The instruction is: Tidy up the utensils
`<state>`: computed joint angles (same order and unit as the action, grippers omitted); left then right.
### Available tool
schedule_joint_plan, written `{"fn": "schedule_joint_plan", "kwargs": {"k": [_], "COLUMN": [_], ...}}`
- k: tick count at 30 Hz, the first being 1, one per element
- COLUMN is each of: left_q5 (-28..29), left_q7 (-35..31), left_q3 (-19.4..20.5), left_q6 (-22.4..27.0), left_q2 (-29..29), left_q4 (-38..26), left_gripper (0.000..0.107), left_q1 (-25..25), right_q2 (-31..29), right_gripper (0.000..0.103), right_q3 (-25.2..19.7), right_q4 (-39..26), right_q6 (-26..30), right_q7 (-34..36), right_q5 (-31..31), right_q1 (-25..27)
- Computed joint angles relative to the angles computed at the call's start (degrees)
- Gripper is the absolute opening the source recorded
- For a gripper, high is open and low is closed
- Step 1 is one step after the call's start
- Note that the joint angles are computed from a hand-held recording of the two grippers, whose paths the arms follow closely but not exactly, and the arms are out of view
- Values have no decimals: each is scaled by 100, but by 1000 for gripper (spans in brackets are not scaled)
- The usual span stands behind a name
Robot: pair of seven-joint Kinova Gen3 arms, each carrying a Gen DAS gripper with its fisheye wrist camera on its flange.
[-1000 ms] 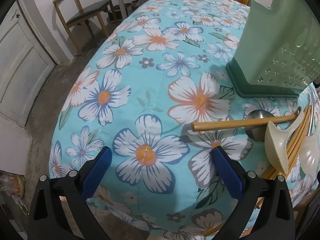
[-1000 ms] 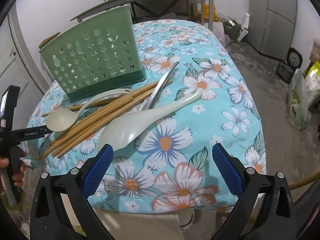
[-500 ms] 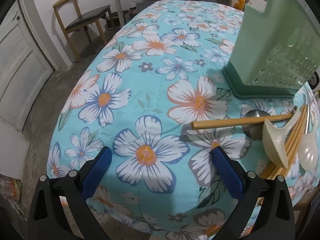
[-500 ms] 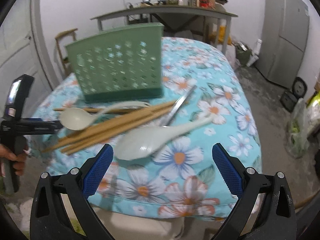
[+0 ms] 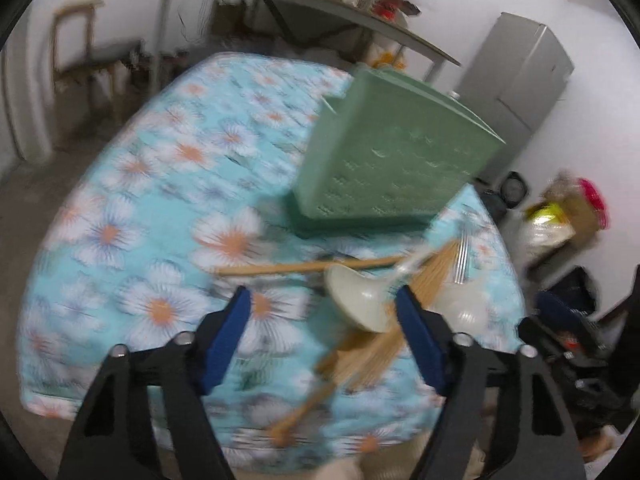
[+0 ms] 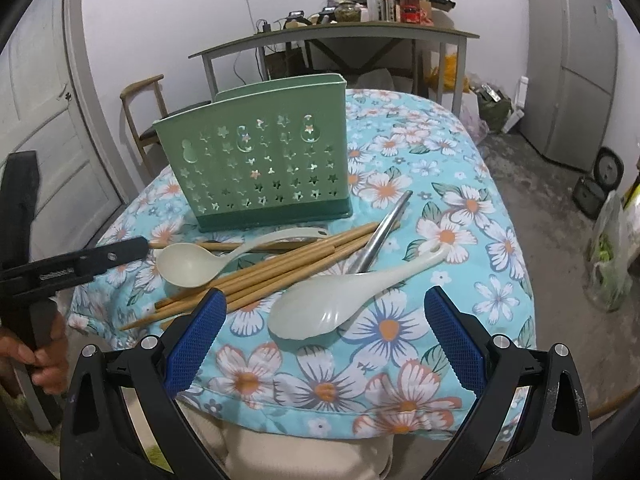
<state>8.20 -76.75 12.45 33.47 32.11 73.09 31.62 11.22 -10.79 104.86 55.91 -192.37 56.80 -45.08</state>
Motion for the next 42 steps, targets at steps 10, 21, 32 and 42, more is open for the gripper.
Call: {"fn": "schedule_joint_plan", "kwargs": {"k": [10, 21, 32, 42], "left_q5": [1209, 533, -757, -1753], "left_q7": [-277, 298, 1021, 2169], "left_q3": [468, -85, -674, -1247], "left_q6": [734, 503, -545, -1010], "left_q2": [571, 460, -323, -788], "left_q4": [-504, -697, 114, 720], "left_gripper": [31, 8, 5, 5], "left_q1": [-560, 12, 657, 926], "right_q2": [75, -15, -117, -6], "right_gripper": [95, 95, 92, 66], "right_q3": [48, 51, -74, -71], "right_q4": [-148, -38, 94, -96], "right_q6": [-60, -97, 186, -181], "right_q7": [288, 95, -198, 427], "right_q5": [-295, -244, 32, 137], "right_q1": [39, -1, -44, 70]}}
